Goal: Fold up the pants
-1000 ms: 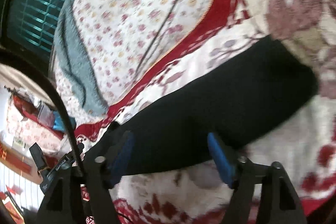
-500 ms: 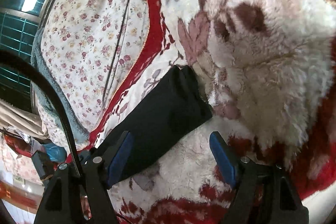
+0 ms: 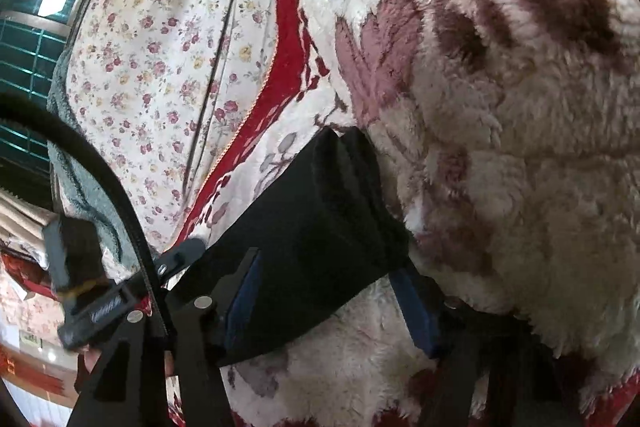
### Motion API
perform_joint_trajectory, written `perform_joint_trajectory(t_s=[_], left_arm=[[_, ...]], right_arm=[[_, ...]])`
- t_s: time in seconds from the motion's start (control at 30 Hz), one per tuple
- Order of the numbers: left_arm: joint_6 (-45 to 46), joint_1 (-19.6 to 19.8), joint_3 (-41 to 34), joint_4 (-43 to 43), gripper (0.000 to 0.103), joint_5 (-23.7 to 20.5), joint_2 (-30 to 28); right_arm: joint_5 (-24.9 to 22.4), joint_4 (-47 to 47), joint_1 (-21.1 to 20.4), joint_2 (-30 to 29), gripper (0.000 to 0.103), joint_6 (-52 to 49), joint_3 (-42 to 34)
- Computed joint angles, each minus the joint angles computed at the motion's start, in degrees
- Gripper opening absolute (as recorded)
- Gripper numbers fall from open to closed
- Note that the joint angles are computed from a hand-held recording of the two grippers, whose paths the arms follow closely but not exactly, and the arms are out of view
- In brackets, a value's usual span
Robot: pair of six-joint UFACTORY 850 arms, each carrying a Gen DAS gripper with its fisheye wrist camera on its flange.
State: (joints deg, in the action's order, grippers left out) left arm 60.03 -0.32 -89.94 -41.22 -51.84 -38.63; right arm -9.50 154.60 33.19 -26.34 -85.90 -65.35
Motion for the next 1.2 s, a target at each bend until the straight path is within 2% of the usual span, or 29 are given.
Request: perform_joint_trajectory(t_s=[0.13,0.23,0.3,0.4,0.47,0.5,0.57,0.6,0.63,0.67,0.7,0.73,0.77,0.8,0.93,1.2], left_arm=[[1.29,-1.38,-6.30,3.20,0.059,-5.44,-4.67],[1.88,-2.34,-9.48,4.33,0.059,-7.51,-7.12],[2.22,-3.19,-12.37,5.45,0.059,-11.23,-9.28],[3.67,-5.05,-12.56,8.51,0.062,-10.12,-9.71],[6.11,-5.86,-11.77,9.35,0.070,-9.12,-9.28],[6.99,-6.21,-11.41,9.83,0.071,-8.74,-9.05],[8.11,-6.98,-10.96,11.59,0.071,-7.76,-8.74],[8.48,-7.26,-10.52,12.12,0.071,-6.92,-8.45],[9.07,-7.46,-9.84,12.25,0.065,-5.83,-7.98],[9.51,-7.49,-9.42,11.97,0.057,-5.23,-7.69],[9.78,-7.54,-9.05,11.54,0.053,-4.85,-7.43],[9.74,-7.49,-9.03,11.12,0.044,-4.86,-7.36],[9.73,-7.18,-9.42,9.98,0.028,-5.83,-7.52],[9.49,-6.99,-10.24,9.33,0.021,-7.82,-7.94],[12.44,-6.31,-7.34,7.41,0.015,-4.98,-5.24],[15.93,-0.30,-7.49,-1.43,0.014,-9.83,-0.20]], right_arm=[[-5.38,5.08,-0.63,0.86,0.060,-3.08,2.57],[-8.68,6.05,-0.93,1.21,0.060,-3.78,3.84],[-9.90,5.67,-1.09,1.21,0.060,-3.78,4.15],[-11.29,3.75,-1.41,0.93,0.060,-2.30,4.13],[-11.66,3.00,-1.49,0.65,0.060,-2.15,3.90],[-11.77,2.14,-1.50,0.39,0.059,-1.92,3.56],[-12.47,0.61,-1.68,-0.10,0.052,-0.90,3.15],[-12.09,-0.98,-1.82,-0.57,0.042,0.66,2.63],[-10.80,-3.35,-1.90,-1.08,0.030,2.70,1.81],[-10.41,-4.15,-1.91,-1.45,0.026,3.05,1.28],[-10.91,-3.82,-1.90,-1.70,0.019,2.24,1.04],[-11.61,-2.38,-1.83,-1.77,0.018,0.38,1.04],[-12.02,0.33,-1.62,-1.60,0.017,-2.60,1.26],[-12.71,3.64,-1.35,-1.32,0.015,-6.08,1.62],[-19.02,11.86,-0.57,0.04,0.015,-15.03,3.56],[-21.34,13.56,1.25,2.40,0.013,-22.66,1.03]])
